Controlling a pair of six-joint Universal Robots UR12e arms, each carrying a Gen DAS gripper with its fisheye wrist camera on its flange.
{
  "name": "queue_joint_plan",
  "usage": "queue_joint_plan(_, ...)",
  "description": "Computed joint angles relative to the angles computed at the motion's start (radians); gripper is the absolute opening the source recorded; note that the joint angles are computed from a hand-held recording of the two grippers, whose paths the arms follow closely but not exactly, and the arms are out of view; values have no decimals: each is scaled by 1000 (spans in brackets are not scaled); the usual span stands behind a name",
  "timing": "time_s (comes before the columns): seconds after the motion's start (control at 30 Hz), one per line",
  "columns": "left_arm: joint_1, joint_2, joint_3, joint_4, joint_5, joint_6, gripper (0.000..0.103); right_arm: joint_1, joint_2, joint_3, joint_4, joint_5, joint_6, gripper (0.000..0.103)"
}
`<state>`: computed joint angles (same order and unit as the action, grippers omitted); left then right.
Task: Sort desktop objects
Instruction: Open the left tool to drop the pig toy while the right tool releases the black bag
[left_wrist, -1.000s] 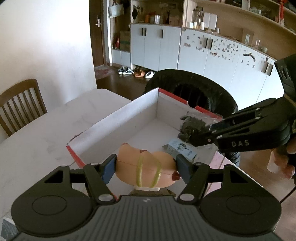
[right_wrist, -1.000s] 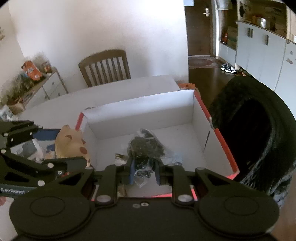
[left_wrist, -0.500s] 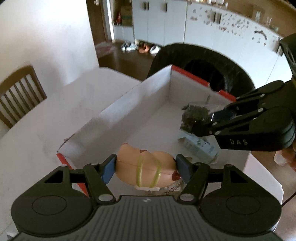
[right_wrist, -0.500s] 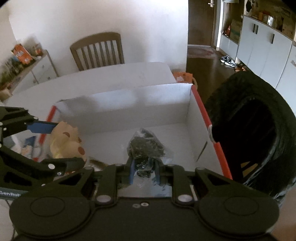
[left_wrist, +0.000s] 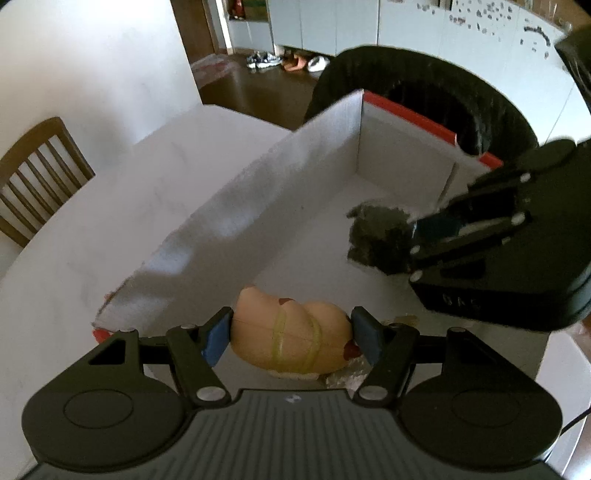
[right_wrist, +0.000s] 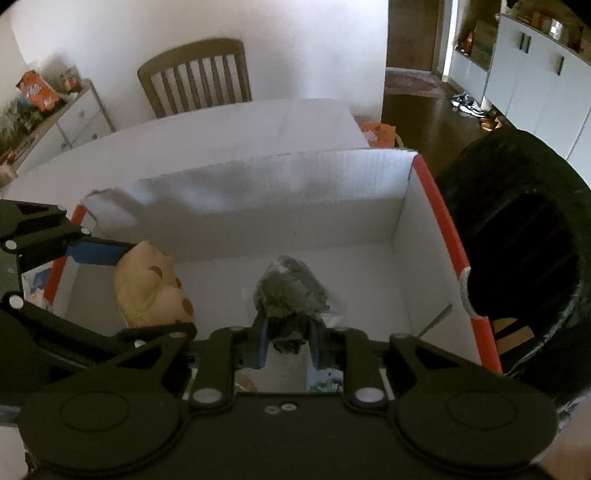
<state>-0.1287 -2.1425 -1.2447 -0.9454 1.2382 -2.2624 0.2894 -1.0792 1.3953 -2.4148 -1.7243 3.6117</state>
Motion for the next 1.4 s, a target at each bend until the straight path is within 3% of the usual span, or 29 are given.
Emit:
queue_joint_plan(0.43,-15,-34,57,-53,24,-31,70,-25,22,-35,92,71,33,21)
queue_joint_plan(0.67,-13,-38,72,-71,18,-53,72,-30,16,-27,84,76,71,28)
queue_joint_plan(0.73,-10,-39,74,-84,17,-66,78,-31,15,-26,84,79,74,30)
queue_joint_plan(0.87,-6,-34,67,-83,19,-65,78,-33,9,-16,58,87,90,40)
queue_joint_plan(1.07,16,-11,50,-103,-50,-73,78,-33,-16,17,8,106,104,46)
queue_joint_plan(1.4,52,60,-34,-65,-152,-73,78,-15,-52,56,-64,101,60,53)
